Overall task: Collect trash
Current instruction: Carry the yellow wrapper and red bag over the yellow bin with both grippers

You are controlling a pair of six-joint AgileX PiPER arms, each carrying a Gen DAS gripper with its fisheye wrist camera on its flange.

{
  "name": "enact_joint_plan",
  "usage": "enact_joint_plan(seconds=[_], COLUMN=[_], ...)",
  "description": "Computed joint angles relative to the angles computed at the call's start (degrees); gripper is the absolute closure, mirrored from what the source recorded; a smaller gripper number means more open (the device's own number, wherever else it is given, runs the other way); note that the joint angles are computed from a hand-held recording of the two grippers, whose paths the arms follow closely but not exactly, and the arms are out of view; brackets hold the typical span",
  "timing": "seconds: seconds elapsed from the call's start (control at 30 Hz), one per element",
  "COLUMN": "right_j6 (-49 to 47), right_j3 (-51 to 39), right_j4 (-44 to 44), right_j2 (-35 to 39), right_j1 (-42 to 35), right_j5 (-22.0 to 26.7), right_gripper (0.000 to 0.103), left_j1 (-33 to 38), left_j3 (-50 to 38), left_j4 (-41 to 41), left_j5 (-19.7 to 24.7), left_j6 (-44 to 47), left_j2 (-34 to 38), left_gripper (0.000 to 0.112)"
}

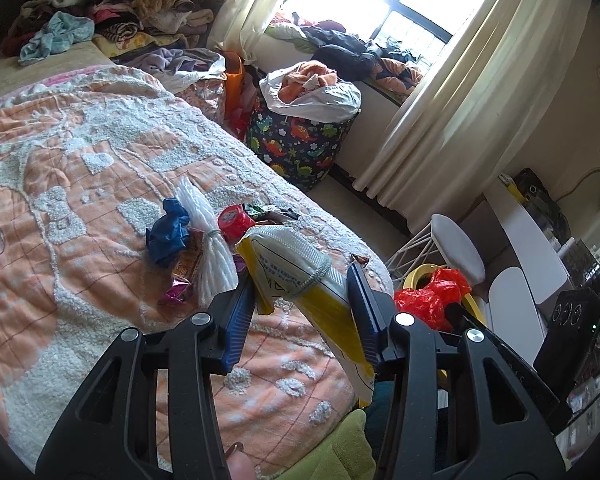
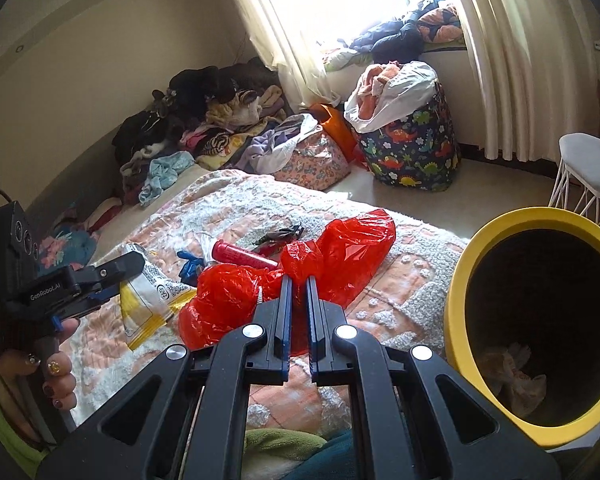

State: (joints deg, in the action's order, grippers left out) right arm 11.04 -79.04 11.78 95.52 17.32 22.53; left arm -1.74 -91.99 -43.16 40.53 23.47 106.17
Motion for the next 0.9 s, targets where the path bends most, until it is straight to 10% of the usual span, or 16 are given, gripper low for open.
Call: enact_joint_plan(seconds=[0.9], right_j6=[1.4], right_j3=[3.5], right_j4=[0.2], right_j2=[-4.6], right_j1=[-6.6], right_j5=[-2.3], right_gripper=[0.096], left_j1=[-8.3], left_j3=[-3.8], left_j4=[5.4], left_j5=[-1.0], left_j6=[-3.4], left_j2=[0.7], left_gripper=[0.074])
